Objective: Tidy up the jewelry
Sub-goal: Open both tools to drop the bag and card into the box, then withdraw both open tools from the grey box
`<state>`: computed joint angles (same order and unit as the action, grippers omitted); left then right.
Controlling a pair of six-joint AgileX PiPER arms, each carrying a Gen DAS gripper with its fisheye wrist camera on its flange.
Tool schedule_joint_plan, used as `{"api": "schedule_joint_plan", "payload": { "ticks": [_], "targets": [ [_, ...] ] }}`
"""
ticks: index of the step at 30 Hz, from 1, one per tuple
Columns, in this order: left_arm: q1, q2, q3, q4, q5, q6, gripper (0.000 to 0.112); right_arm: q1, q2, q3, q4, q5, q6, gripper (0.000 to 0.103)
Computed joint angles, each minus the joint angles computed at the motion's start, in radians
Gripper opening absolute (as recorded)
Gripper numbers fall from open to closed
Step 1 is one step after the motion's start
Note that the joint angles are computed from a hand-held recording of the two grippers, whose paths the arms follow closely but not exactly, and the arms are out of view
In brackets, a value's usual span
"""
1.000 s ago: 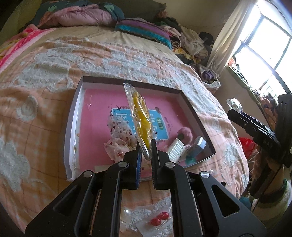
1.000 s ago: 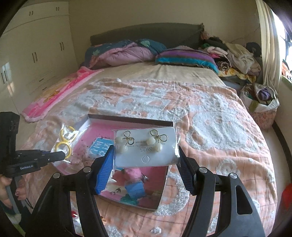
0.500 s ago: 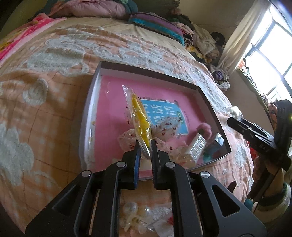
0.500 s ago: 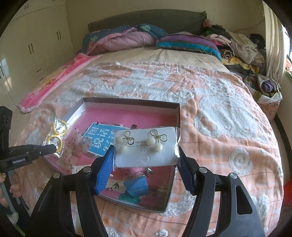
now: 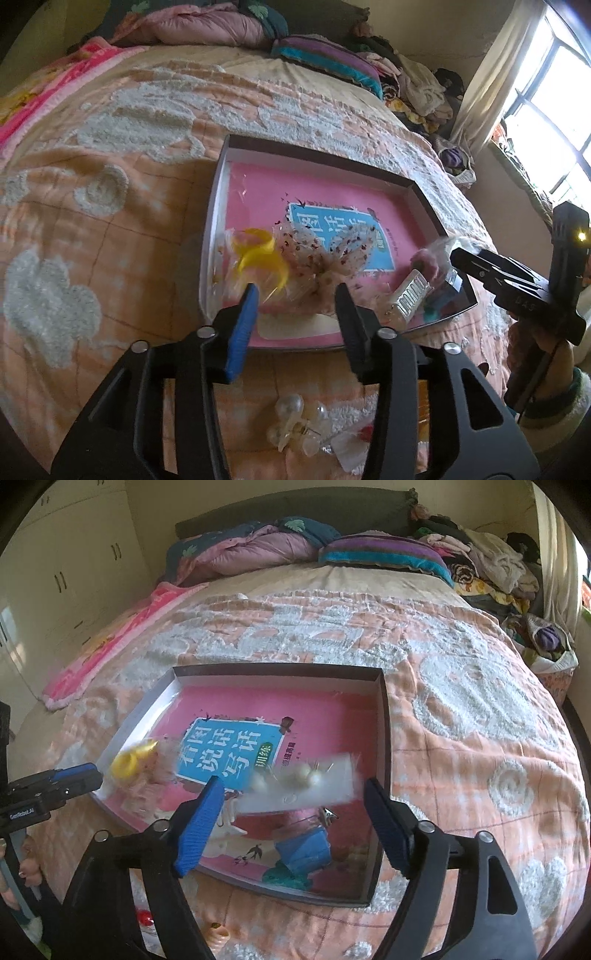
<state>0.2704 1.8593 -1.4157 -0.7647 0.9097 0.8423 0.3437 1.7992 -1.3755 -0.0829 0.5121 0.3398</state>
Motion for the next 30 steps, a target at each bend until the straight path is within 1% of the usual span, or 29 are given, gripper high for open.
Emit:
{"api": "schedule_joint_plan", "payload": {
  "ticks": [4,6,8,10,12,13,15,18,22,30],
  "targets": [
    [0.007,-0.029,0.018,-0.007,-0.006,0.007,0.049,0.012,-0.047,0.047,-0.024,-0.028,0.043,0.083],
    [0.010,-0.044,0.028,-0.010,-0.010,0.007,0.059,0.017,-0.077,0.073,-0.025,-0.041,0.048,0.085],
    [0.013,-0.059,0.037,-0.015,-0.013,0.011,0.062,0.024,-0.111,0.103,-0.036,-0.059,0.066,0.087],
    [0.021,-0.074,0.047,-0.022,-0.012,0.011,0.067,0.032,-0.144,0.129,-0.056,-0.067,0.088,0.088],
    [0.033,-0.093,0.058,-0.032,-0.010,0.012,0.075,0.044,-0.175,0.150,-0.100,-0.070,0.133,0.089],
    [0.040,-0.102,0.064,-0.040,-0.008,0.017,0.076,0.049,-0.188,0.157,-0.116,-0.070,0.151,0.090],
    [0.054,-0.126,0.080,-0.056,-0.014,0.027,0.085,0.057,-0.215,0.171,-0.129,-0.072,0.170,0.091],
    [0.071,-0.170,0.107,-0.077,-0.022,0.048,0.090,0.075,-0.265,0.199,-0.175,-0.074,0.223,0.093],
    [0.085,-0.218,0.130,-0.084,-0.026,0.061,0.093,0.098,-0.317,0.223,-0.235,-0.069,0.286,0.094],
    [0.123,-0.291,0.161,-0.125,0.015,0.096,0.093,0.143,-0.415,0.275,-0.345,-0.049,0.406,0.094]
  ]
}}
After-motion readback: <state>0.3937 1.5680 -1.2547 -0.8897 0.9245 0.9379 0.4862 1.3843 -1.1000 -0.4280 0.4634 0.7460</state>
